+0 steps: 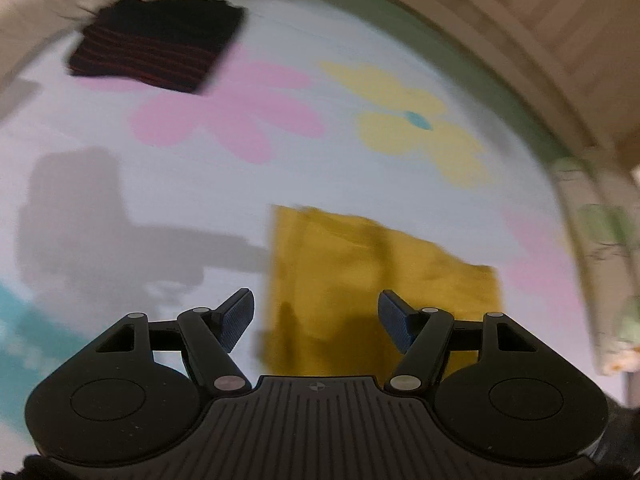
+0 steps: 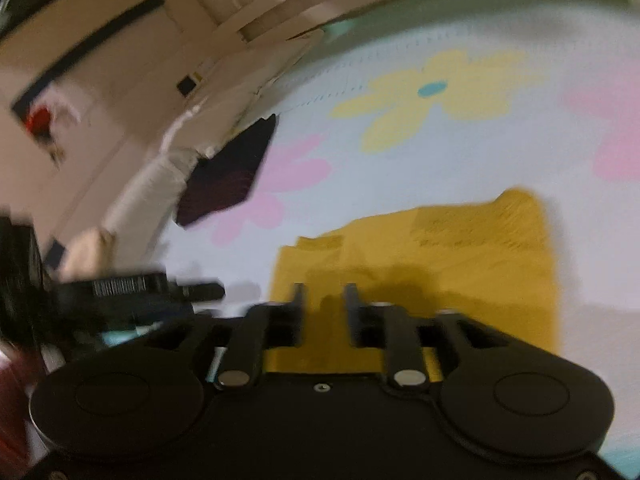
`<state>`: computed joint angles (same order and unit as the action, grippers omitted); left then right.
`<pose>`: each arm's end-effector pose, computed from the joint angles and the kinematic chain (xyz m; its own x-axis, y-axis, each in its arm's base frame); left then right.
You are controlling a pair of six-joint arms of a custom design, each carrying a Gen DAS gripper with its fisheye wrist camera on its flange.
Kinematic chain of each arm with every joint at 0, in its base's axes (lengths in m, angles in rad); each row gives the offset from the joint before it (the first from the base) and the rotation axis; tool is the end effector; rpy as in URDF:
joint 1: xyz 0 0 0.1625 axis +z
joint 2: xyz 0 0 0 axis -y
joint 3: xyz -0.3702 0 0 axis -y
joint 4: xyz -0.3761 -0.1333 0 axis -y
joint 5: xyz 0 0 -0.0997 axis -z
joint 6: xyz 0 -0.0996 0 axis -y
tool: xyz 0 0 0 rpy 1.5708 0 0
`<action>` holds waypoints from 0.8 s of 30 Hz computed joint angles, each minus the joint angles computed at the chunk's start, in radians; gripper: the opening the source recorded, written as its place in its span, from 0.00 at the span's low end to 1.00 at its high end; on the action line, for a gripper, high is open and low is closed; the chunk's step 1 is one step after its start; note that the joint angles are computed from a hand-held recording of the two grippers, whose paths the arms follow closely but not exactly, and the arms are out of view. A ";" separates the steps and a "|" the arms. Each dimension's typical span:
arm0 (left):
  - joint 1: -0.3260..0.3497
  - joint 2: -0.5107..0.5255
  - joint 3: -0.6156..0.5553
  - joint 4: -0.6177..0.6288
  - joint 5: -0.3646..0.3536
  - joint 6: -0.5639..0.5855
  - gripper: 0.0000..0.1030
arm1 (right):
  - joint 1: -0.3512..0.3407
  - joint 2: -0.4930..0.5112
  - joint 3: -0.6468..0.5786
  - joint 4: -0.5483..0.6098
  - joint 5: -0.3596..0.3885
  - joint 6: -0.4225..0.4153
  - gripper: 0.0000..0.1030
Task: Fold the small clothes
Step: 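Fold the held edge over the sweater with the right gripper, release, then press the folded sweater bundle flat with both open grippers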
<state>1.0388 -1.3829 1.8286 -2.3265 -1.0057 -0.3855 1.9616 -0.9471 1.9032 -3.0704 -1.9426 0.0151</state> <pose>-0.1076 -0.5507 0.3144 -0.9328 -0.0421 -0.3578 0.1428 0.8686 -0.4744 0.3056 -0.4867 0.1279 -0.9378 -0.1692 0.3031 -0.3119 0.7940 -0.5218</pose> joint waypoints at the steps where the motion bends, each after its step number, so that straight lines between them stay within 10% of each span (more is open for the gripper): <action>1: 0.003 0.008 0.001 -0.018 -0.030 0.010 0.66 | 0.014 -0.004 0.008 0.000 -0.029 -0.036 0.64; 7: -0.019 0.056 0.004 -0.047 -0.039 0.031 0.66 | 0.113 0.024 0.077 -0.125 -0.233 -0.318 0.88; 11: -0.023 0.075 -0.004 -0.034 -0.029 0.033 0.66 | 0.204 0.197 0.066 -0.435 -0.492 -0.660 0.90; 18: -0.019 0.085 -0.013 -0.009 0.005 0.053 0.66 | 0.204 0.167 0.158 -0.350 -0.344 -0.756 0.68; 24: -0.011 0.096 -0.020 -0.008 -0.002 0.059 0.66 | 0.200 0.193 0.153 -0.327 -0.366 -0.783 0.55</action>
<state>1.0281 -1.2872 1.8086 -2.3344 -1.0078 -0.3263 2.1611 -0.7543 2.0566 -3.3974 -2.3088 -0.7681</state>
